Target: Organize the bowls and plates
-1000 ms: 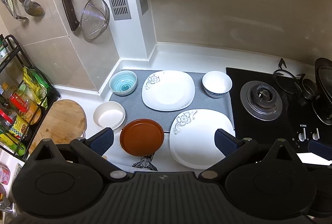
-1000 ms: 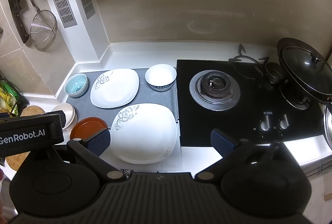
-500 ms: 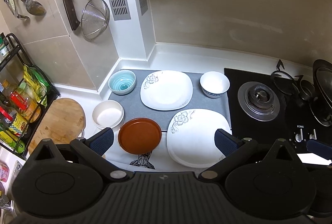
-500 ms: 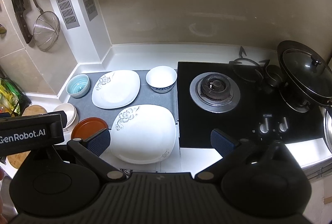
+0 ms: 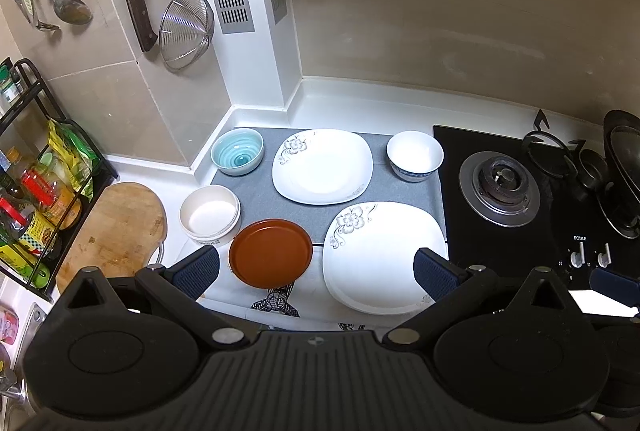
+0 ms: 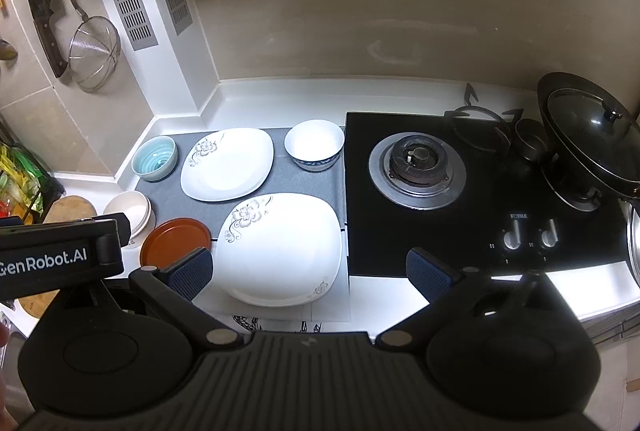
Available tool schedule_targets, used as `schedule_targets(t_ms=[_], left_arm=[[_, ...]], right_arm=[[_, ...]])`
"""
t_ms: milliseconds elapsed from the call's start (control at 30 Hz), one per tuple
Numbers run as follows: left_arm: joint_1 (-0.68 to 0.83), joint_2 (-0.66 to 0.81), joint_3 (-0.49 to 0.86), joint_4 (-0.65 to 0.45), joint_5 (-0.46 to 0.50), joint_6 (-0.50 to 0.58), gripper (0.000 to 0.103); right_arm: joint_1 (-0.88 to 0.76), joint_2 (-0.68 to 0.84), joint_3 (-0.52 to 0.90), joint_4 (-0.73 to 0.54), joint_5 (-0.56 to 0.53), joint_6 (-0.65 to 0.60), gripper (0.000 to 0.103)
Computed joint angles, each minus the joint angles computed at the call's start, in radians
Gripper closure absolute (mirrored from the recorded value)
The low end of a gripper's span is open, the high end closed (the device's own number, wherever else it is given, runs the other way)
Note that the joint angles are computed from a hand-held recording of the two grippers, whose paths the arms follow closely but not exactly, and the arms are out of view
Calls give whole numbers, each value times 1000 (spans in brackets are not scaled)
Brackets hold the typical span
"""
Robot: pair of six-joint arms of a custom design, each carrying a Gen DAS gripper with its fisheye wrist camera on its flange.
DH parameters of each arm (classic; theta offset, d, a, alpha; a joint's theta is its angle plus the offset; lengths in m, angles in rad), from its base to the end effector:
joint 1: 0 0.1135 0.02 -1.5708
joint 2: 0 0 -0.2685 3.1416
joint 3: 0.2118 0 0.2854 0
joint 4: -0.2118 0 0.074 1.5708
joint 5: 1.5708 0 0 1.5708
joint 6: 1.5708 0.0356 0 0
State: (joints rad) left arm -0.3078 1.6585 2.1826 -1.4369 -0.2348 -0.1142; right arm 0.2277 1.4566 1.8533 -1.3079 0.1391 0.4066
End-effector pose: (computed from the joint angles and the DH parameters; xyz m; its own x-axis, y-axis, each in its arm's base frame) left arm 0.3089 -0.0895 0.4866 -0.7672 0.1276 -0.6285 0.0721 0.9910 0.1132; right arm 0.2841 0.0608 0.4571 -0.7628 0.2253 -0.6062 0.1752 0.9743 0.1417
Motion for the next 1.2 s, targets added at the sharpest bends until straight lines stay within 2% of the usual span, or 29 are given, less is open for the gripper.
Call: schedule_targets(t_ms=[200,367,433,533,700,833,933,967,1000,1033,1100,1200], left_arm=[[22,-21,-44,8,16,10,0],[61,-80,-178,107,76,39,0],[98,-110,-260,173,143,59,0],[182,-127,-359,241,292,57,0],[308,2,-352,217,467,42,0],[365,83,-396,300,541,75,3],[370,157,-401,359,536,171,12],[367,181,-400,378,522,200,19],[361,200,-403,403,495,212,27],[359,214,-411,437,481,223,29],[360,234,-447,535,509,267,37],[373,297,-459,621,599,370,47]], right_arm=[[9,-3,-27,5,-22,12,0],[16,-2,-62,29,-40,18,0],[14,9,-78,38,-54,22,0],[15,26,-105,56,-49,20,0],[1,44,-192,145,-45,11,0],[-62,37,-327,281,-95,16,0],[-141,-27,-507,490,-215,15,0],[-166,-36,-552,551,-252,9,0],[-175,-22,-561,568,-255,-10,0],[-178,2,-563,580,-243,-52,0],[-194,13,-612,666,-277,-140,0],[-253,14,-720,864,-442,-230,0]])
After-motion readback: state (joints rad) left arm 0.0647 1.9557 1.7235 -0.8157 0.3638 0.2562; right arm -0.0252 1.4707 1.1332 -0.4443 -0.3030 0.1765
